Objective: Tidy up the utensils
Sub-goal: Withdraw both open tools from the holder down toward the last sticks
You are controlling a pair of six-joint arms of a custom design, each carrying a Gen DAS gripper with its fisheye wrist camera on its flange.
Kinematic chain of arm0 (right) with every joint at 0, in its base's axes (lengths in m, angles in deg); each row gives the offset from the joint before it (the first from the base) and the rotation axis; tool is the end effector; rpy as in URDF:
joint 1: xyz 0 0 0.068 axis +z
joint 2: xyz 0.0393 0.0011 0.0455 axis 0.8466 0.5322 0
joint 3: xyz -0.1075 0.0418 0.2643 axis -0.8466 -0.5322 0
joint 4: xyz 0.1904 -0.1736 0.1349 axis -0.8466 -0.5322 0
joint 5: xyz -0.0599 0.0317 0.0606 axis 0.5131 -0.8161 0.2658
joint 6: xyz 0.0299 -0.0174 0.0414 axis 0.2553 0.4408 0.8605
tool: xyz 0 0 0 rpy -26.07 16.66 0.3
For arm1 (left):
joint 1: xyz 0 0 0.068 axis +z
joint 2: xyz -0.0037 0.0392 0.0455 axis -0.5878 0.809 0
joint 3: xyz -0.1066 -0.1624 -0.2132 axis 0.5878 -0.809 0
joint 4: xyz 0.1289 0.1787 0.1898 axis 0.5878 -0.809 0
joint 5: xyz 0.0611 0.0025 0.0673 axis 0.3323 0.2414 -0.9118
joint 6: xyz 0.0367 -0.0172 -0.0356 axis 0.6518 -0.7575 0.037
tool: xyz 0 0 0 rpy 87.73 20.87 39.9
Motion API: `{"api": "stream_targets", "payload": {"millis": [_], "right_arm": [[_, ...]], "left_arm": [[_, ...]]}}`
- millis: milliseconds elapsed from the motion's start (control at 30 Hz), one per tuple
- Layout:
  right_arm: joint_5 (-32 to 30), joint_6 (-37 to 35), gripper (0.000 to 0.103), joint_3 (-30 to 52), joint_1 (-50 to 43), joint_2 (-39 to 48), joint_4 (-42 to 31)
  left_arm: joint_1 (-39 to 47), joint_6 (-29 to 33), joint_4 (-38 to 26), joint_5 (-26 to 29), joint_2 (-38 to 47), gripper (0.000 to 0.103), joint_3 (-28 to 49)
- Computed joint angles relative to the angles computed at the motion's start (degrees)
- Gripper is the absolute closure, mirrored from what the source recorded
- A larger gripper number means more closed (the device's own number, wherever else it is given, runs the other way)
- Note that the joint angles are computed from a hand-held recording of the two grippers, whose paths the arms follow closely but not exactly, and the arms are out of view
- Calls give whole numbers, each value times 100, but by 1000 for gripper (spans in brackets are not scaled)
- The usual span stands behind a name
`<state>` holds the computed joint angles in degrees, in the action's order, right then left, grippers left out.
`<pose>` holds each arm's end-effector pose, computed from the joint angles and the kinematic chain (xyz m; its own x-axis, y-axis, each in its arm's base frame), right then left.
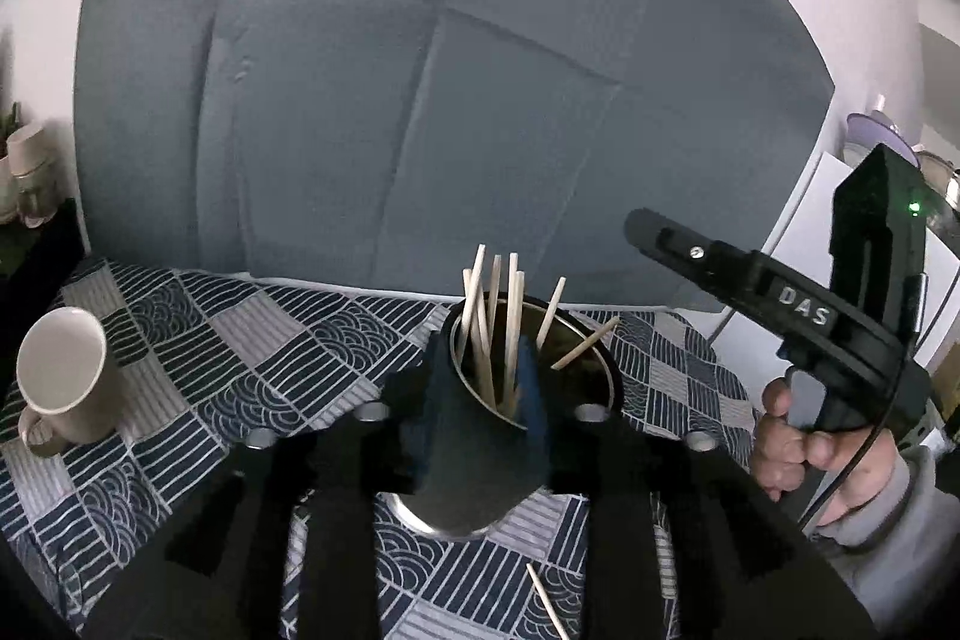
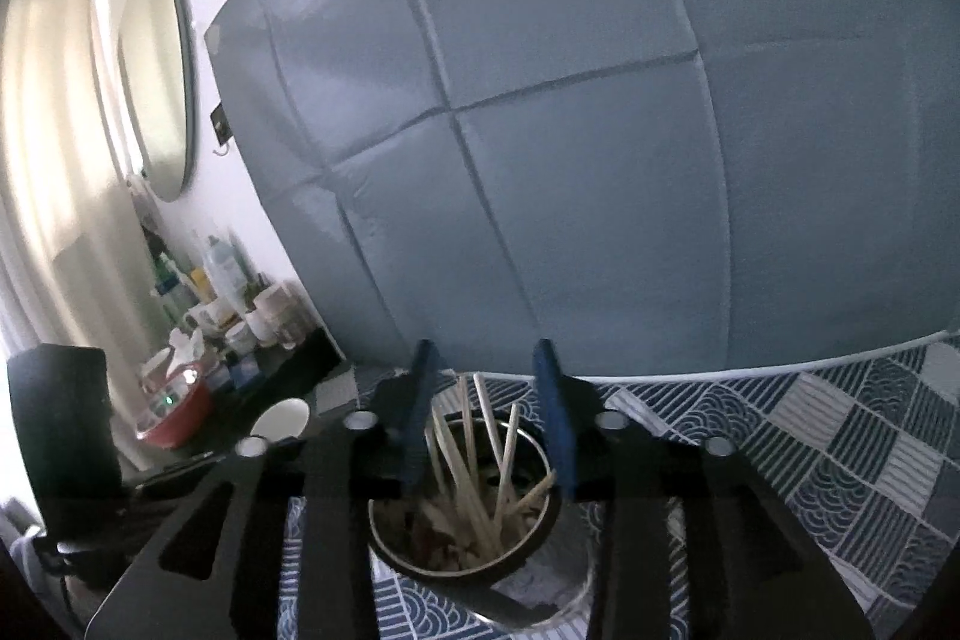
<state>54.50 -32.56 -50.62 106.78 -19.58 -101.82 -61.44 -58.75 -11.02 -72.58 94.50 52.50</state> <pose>0.1570 0.1551 0.2703 -0.4702 0.1974 -0.8602 -0.1663 0.9374 0.3060 0.1772 -0.0925 0.2599 -0.5623 0.0093 -0.8269 0.4672 0.8287 -0.3083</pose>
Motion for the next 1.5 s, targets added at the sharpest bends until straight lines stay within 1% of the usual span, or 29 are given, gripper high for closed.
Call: {"api": "stream_targets", "payload": {"millis": [33,67,100,167,200,233,267,300,333,400,500,600,700,767,867,1000,1067,1167,1233,1300,1333,1400,1500], "right_arm": [[101,6,59,42,62,-11,-102],[279,48,48,113,166,-12,-282],[397,100,39,174,246,-16,-452],[547,128,37,226,367,-45,-649],[612,145,31,229,426,-73,-725],[658,199,27,248,477,-84,-842],[703,264,23,254,525,-96,-940],[741,324,19,244,573,-124,-1018],[774,382,16,248,613,-123,-1093],[840,534,16,260,706,-115,-1302],[941,843,15,212,900,-145,-1580],[1104,1354,15,128,1174,-182,-1942],[1195,1825,14,58,1409,-147,-2234],[1214,2264,14,-27,1609,-65,-2477],[1112,2852,14,-172,1839,131,-2706],[754,3542,14,-430,2144,527,-2838],[573,3852,14,-567,2304,708,-2807],[339,4116,14,-699,2545,1112,-2568],[184,4137,14,-732,2685,1466,-2346],[58,4115,14,-734,2781,1786,-2175],[-17,4152,14,-710,2837,1995,-2128],[-114,4247,14,-695,2950,2244,-2065],[-261,4283,15,-613,3033,2577,-2079]], "left_arm": [[-20,-33,-45,-53,-60,60,-17],[-38,-63,-130,-85,-131,54,-28],[-91,-107,-215,-167,-184,45,-25],[-146,-177,-351,-290,-337,38,-69],[-150,-199,-452,-307,-419,30,-91],[-193,-252,-560,-442,-449,23,-96],[-216,-298,-653,-562,-497,14,-104],[-205,-354,-726,-630,-539,9,-127],[-151,-441,-834,-613,-542,7,-137],[-65,-576,-1033,-598,-522,6,-134],[111,-718,-1192,-425,-540,6,-191],[76,-867,-1404,-562,-575,6,-229],[104,-1001,-1623,-535,-613,6,-346],[143,-1123,-1718,-483,-596,6,-462],[154,-1347,-1973,-462,-651,6,-655],[101,-1703,-2371,-416,-796,6,-915],[-49,-1872,-2514,-466,-839,6,-997],[-347,-2137,-2612,-647,-757,6,-1103],[-533,-2367,-2617,-797,-617,6,-1137],[-647,-2526,-2572,-836,-461,6,-1163],[-699,-2566,-2561,-868,-398,6,-1172],[-968,-2760,-2505,-1098,-81,6,-1132],[-1281,-3063,-2453,-1237,174,6,-1122]]}}
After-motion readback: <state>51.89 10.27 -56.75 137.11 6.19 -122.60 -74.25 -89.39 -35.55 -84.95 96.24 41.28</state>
